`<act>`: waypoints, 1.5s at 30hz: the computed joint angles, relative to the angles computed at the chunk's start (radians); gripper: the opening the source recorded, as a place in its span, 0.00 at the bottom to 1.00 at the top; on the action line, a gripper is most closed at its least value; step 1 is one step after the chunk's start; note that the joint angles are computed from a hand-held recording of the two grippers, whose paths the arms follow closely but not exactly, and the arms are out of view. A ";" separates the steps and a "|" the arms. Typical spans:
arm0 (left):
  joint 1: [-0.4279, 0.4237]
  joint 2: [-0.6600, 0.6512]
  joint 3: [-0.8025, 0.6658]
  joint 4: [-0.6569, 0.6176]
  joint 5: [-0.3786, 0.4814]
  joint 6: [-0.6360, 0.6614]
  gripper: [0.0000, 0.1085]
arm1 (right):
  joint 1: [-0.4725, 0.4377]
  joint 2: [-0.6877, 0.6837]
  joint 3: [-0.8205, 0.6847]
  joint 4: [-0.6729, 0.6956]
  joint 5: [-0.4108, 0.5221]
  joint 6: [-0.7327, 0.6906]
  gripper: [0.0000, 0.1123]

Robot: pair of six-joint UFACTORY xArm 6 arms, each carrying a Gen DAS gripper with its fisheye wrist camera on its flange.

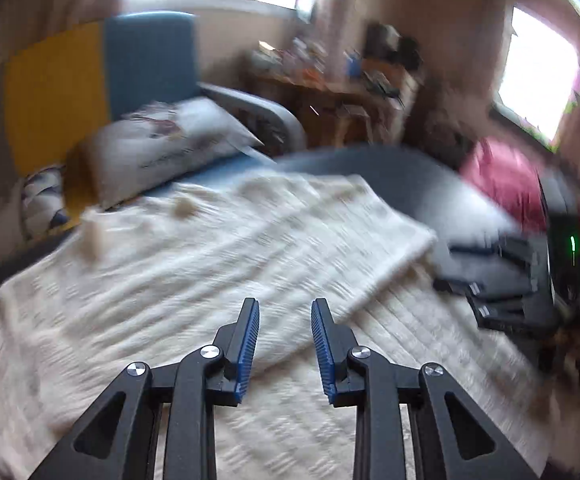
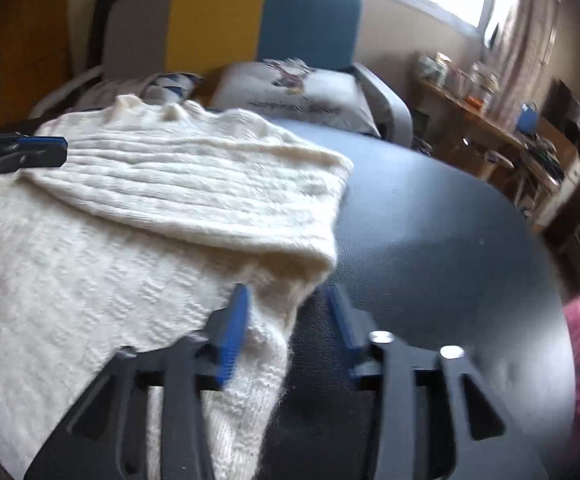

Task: Fold clothes

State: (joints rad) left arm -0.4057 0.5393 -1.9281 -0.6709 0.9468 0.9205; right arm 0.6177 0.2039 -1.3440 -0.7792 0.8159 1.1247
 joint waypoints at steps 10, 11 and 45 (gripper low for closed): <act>0.050 0.228 -0.301 -0.072 0.302 -0.198 0.25 | -0.092 -0.017 0.044 -0.069 -0.063 0.202 0.51; 0.059 0.249 -0.330 -0.087 0.323 -0.215 0.23 | -0.093 -0.016 0.041 -0.087 -0.059 0.215 0.51; 0.212 0.142 -0.109 -0.257 -0.020 -0.818 0.06 | -0.038 0.029 -0.032 -0.164 0.056 0.220 0.53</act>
State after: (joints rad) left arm -0.1941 0.6814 -2.0373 -0.9279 0.9265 0.1026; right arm 0.5799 0.2325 -1.3760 -0.9437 0.8716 1.3444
